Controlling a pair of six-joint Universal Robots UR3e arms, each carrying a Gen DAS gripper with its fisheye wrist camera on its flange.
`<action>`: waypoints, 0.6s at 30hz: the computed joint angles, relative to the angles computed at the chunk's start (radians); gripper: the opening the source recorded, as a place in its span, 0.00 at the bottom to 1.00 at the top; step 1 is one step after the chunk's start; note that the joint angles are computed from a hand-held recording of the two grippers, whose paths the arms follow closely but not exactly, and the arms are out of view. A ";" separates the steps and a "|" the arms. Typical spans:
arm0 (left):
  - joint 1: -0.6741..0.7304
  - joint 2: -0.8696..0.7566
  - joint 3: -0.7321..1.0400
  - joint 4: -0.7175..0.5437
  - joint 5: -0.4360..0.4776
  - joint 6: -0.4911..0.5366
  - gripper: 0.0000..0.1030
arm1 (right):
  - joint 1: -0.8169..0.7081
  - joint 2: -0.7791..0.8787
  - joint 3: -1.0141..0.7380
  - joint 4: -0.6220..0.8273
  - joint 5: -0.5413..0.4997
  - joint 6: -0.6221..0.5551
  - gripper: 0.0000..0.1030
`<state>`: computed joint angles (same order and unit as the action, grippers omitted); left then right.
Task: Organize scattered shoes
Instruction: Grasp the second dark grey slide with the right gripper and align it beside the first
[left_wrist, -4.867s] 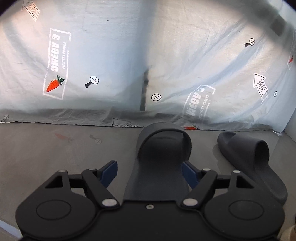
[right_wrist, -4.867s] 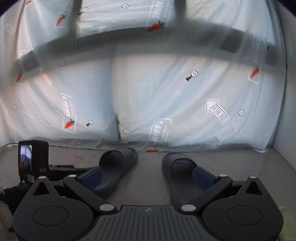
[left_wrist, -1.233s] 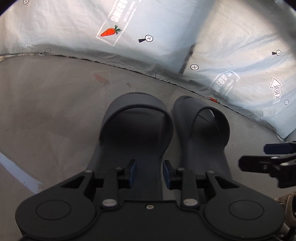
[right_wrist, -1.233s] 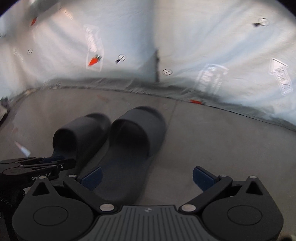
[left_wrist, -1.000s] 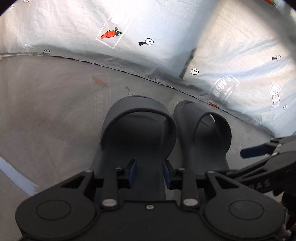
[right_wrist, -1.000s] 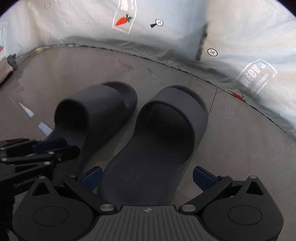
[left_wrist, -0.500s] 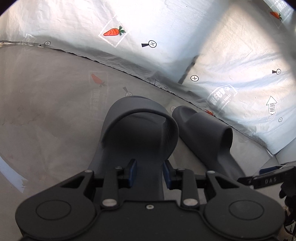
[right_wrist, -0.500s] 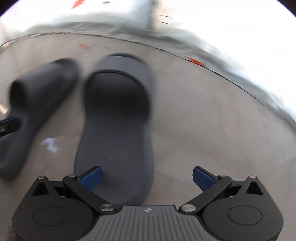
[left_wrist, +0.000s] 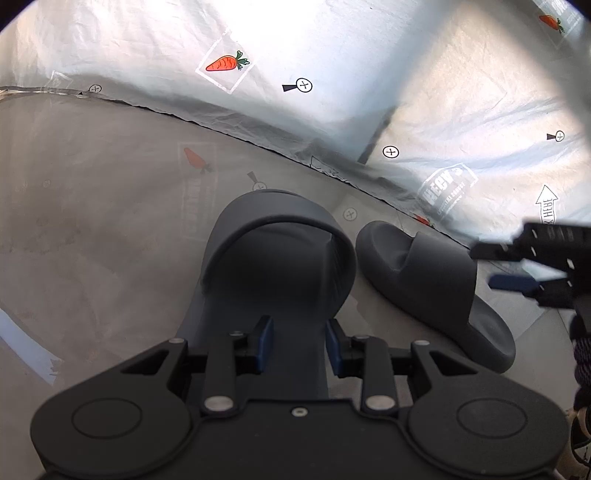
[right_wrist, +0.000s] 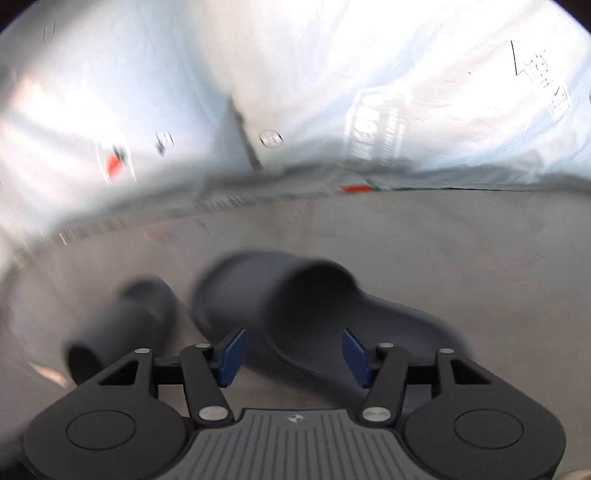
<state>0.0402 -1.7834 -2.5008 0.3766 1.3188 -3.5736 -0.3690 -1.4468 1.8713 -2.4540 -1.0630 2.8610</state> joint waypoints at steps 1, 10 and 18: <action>0.003 -0.001 -0.003 0.004 -0.004 -0.004 0.31 | 0.019 0.029 -0.029 0.008 0.011 0.013 0.58; 0.017 -0.013 -0.027 0.053 -0.024 -0.029 0.31 | 0.080 0.162 -0.085 0.012 0.003 -0.065 0.31; 0.038 -0.004 -0.034 0.052 -0.054 -0.022 0.31 | -0.127 0.138 -0.246 0.657 0.061 -0.672 0.27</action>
